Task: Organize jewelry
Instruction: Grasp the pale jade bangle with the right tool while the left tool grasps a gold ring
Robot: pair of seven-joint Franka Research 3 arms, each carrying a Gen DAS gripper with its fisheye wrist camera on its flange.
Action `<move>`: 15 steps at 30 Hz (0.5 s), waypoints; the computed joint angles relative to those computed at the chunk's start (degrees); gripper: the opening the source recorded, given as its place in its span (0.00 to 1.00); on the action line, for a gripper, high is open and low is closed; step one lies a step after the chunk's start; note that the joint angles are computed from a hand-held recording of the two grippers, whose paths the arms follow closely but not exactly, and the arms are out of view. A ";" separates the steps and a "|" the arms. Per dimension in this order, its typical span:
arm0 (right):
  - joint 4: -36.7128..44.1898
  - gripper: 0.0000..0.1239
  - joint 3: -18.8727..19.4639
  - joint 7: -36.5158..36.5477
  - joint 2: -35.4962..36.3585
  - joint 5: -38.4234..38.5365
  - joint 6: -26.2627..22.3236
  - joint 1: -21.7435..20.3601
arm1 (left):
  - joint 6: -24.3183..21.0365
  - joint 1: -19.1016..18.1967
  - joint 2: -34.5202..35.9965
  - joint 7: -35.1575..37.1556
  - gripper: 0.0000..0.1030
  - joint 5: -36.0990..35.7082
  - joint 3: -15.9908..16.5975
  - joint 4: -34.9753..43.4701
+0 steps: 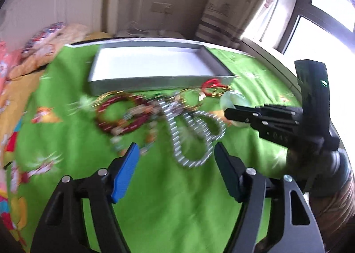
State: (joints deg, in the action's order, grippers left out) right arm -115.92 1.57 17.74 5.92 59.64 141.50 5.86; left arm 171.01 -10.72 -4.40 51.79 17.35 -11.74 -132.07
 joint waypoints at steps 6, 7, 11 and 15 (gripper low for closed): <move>0.84 0.13 -1.95 -2.91 0.19 14.46 -9.14 -4.16 | 0.51 -1.62 9.85 18.41 0.60 -22.11 -0.96 10.72; 0.96 0.13 -2.24 -2.83 0.37 16.32 -10.30 -4.77 | -0.48 -1.95 11.15 15.93 0.53 -18.85 -0.40 12.49; 1.03 0.13 -2.55 -2.41 0.30 18.98 -10.69 -5.59 | -4.87 -4.28 16.58 6.69 0.36 -5.69 2.23 19.71; 1.19 0.13 -2.50 -2.39 0.36 19.14 -10.84 -5.63 | -12.73 -8.50 21.36 -2.77 0.24 9.42 6.10 27.14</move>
